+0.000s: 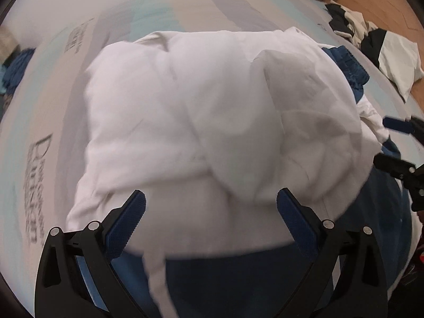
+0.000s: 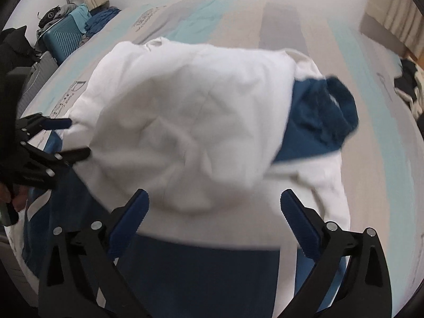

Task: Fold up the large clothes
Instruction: 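Move both open tools along the jacket body to the blue hem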

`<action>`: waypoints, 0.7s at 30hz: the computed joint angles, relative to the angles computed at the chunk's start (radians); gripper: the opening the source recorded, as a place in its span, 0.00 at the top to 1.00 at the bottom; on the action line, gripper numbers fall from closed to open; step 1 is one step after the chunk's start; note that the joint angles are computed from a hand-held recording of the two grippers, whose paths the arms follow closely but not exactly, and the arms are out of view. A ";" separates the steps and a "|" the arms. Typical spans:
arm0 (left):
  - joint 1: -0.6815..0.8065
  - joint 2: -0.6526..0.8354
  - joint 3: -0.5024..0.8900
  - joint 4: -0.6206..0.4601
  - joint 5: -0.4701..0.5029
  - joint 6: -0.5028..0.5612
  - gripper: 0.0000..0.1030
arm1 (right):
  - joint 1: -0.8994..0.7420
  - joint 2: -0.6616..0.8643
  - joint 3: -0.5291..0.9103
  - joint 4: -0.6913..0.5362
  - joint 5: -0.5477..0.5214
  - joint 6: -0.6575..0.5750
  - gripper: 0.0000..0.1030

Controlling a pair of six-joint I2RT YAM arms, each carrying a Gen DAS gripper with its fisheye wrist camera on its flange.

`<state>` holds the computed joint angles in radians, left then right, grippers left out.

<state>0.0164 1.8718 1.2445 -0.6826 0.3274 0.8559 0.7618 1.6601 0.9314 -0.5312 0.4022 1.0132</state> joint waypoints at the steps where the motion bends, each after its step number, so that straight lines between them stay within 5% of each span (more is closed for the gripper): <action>1: 0.028 -0.020 -0.007 -0.020 0.002 0.016 0.06 | 0.015 -0.003 -0.002 -0.014 0.000 0.019 0.07; 7: 0.194 -0.100 -0.037 -0.128 0.001 0.133 0.06 | 0.165 -0.042 -0.027 -0.138 -0.009 0.207 0.07; 21: 0.610 -0.156 -0.071 -0.294 -0.053 0.463 0.06 | 0.613 -0.089 -0.045 -0.420 -0.148 0.863 0.07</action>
<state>0.6263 1.7156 1.1731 -0.9763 0.2743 1.3186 1.3744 1.5716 0.8864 -0.9515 0.2542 1.8763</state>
